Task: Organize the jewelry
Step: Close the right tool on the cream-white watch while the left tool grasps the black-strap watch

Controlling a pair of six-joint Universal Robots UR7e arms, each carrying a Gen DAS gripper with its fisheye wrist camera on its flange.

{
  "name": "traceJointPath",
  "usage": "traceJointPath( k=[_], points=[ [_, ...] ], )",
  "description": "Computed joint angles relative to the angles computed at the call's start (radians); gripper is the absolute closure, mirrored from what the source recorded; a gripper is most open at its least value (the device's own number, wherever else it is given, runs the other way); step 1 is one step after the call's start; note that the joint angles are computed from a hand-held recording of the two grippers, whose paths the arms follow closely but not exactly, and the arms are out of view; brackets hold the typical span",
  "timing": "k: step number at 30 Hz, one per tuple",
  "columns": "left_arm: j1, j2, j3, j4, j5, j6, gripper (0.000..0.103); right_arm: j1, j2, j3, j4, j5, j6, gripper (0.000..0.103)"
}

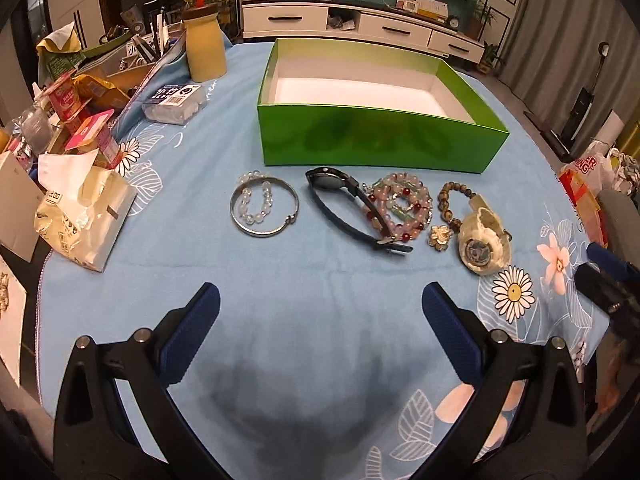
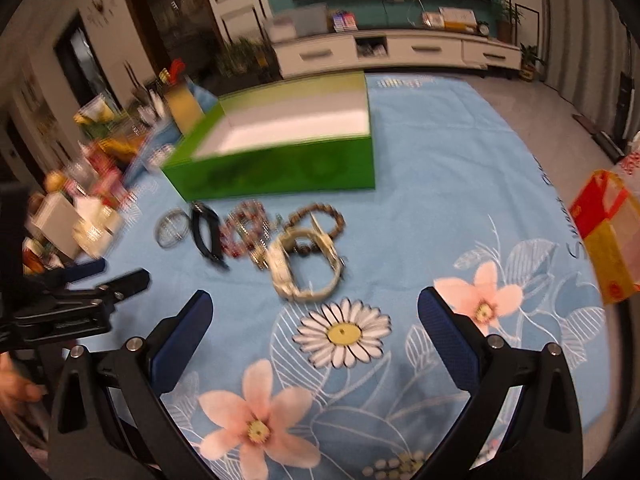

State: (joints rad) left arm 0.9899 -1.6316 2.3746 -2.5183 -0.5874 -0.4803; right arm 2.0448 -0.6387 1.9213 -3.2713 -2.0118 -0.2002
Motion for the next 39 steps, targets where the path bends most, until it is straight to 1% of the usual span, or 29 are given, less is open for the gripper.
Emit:
traceJointPath(
  k=[2, 3, 4, 6, 7, 10, 12, 15, 18, 20, 21, 26, 30, 32, 33, 34, 36, 38, 39],
  points=[
    [0.017, 0.0, 0.002, -0.031, -0.019, 0.025, 0.002, -0.011, -0.001, 0.018, -0.066, 0.053, -0.045, 0.001],
    [0.036, -0.005, 0.004, -0.068, -0.058, 0.051, 0.002, -0.022, -0.002, 0.032, -0.104, 0.103, -0.084, 0.001],
    [0.052, -0.011, 0.006, -0.092, -0.091, 0.066, 0.002, -0.029, -0.002, 0.038, -0.114, 0.13, -0.105, 0.001],
    [0.084, -0.025, 0.015, -0.152, -0.158, 0.101, 0.002, -0.039, 0.001, 0.046, -0.132, 0.162, -0.129, 0.001],
    [0.095, -0.031, 0.02, -0.169, -0.177, 0.107, 0.002, -0.043, 0.002, 0.049, -0.131, 0.174, -0.136, 0.001],
    [0.098, -0.036, 0.019, -0.119, -0.141, 0.078, 0.002, -0.055, 0.003, 0.055, -0.112, 0.186, -0.145, 0.001],
    [0.107, -0.038, 0.016, -0.119, -0.151, 0.077, 0.002, -0.057, 0.012, 0.053, -0.116, 0.175, -0.146, 0.001],
    [0.114, -0.039, 0.021, -0.161, -0.167, 0.102, 0.002, -0.051, 0.033, 0.039, -0.112, 0.146, -0.159, 0.001],
    [0.108, -0.024, 0.03, -0.209, -0.162, 0.134, 0.002, -0.049, 0.048, 0.03, -0.116, 0.155, -0.174, 0.006],
    [0.115, -0.016, 0.027, -0.22, -0.177, 0.144, 0.002, -0.048, 0.059, 0.022, -0.118, 0.16, -0.177, 0.007],
    [0.121, -0.008, 0.025, -0.228, -0.188, 0.147, 0.004, -0.049, 0.062, 0.019, -0.117, 0.16, -0.177, 0.01],
    [0.138, 0.016, 0.018, -0.272, -0.216, 0.161, 0.012, -0.045, 0.086, -0.007, -0.102, 0.14, -0.189, 0.018],
    [0.151, 0.048, 0.0, -0.314, -0.222, 0.174, 0.026, -0.042, 0.101, -0.018, -0.105, 0.136, -0.207, 0.026],
    [0.157, 0.071, -0.013, -0.34, -0.222, 0.19, 0.029, -0.041, 0.11, -0.027, -0.107, 0.125, -0.218, 0.03],
    [0.159, 0.08, -0.02, -0.347, -0.22, 0.196, 0.032, -0.041, 0.116, -0.032, -0.109, 0.121, -0.223, 0.032],
    [0.165, 0.095, -0.032, -0.354, -0.22, 0.203, 0.035, -0.041, 0.122, -0.037, -0.112, 0.118, -0.225, 0.033],
    [0.177, 0.119, -0.054, -0.362, -0.233, 0.209, 0.036, -0.042, 0.133, -0.047, -0.118, 0.114, -0.228, 0.034],
    [0.184, 0.145, -0.078, -0.358, -0.23, 0.206, 0.038, -0.042, 0.141, -0.054, -0.122, 0.109, -0.233, 0.034],
    [0.187, 0.156, -0.09, -0.352, -0.229, 0.202, 0.043, -0.041, 0.146, -0.059, -0.124, 0.105, -0.238, 0.034]
  ],
)
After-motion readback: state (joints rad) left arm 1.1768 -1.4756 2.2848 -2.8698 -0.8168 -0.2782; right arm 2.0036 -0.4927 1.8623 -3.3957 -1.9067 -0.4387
